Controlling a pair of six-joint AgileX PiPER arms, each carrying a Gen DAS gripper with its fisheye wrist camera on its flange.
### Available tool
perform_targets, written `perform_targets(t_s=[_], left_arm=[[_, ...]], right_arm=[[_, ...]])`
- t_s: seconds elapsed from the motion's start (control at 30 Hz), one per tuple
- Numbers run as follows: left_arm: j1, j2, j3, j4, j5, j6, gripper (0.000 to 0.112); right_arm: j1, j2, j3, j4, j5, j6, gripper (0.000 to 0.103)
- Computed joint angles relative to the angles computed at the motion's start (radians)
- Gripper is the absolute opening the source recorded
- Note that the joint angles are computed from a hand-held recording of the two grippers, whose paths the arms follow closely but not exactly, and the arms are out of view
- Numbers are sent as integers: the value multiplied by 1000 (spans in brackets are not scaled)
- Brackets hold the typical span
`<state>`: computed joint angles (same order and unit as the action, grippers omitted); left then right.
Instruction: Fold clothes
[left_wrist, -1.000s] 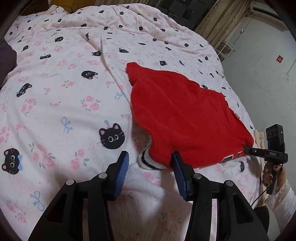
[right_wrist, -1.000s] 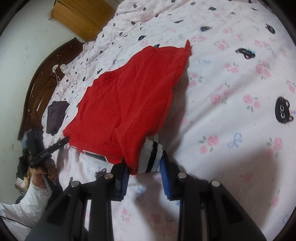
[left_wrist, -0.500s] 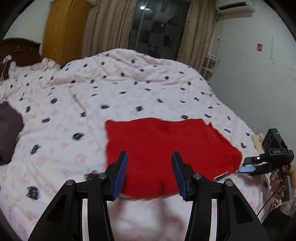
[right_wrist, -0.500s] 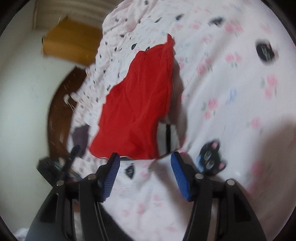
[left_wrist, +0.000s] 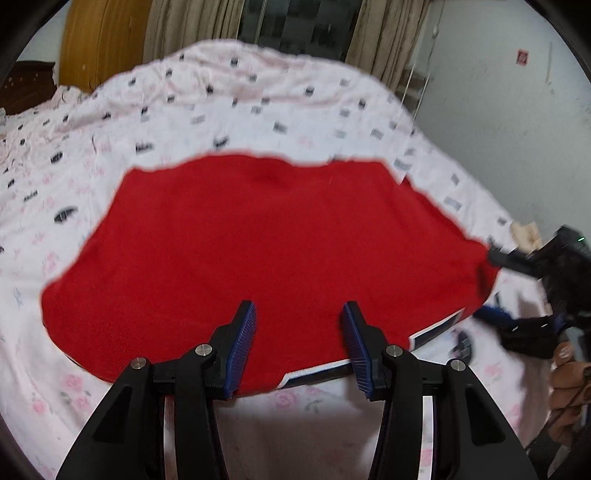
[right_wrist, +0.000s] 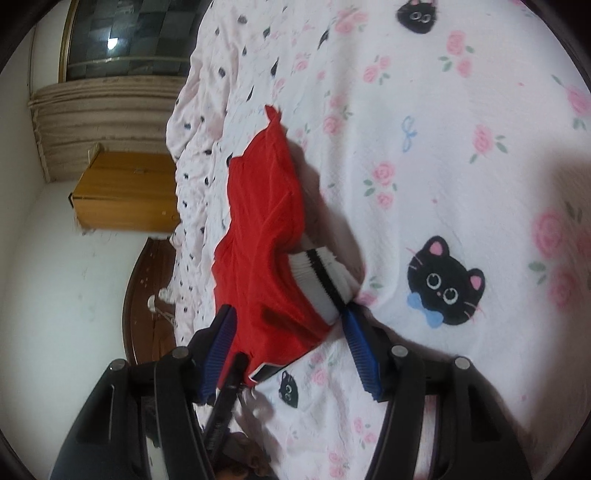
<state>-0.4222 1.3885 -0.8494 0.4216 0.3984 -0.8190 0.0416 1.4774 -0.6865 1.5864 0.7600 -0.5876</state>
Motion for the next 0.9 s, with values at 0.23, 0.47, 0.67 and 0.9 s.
perform_targets(t_s=[0.23, 0.47, 0.67, 0.9], left_arm=[[6, 18, 9, -25, -22, 16, 44], [31, 6, 22, -100, -48, 87, 44], [38, 7, 22, -127, -55, 112, 44], [29, 7, 19, -100, -47, 83, 44]], right_arm=[[115, -17, -65, -185, -147, 260, 61], [131, 13, -108, -298, -204, 437, 61], [159, 34, -143, -317, -264, 512, 39], [168, -32, -93, -350, -308, 512, 23]])
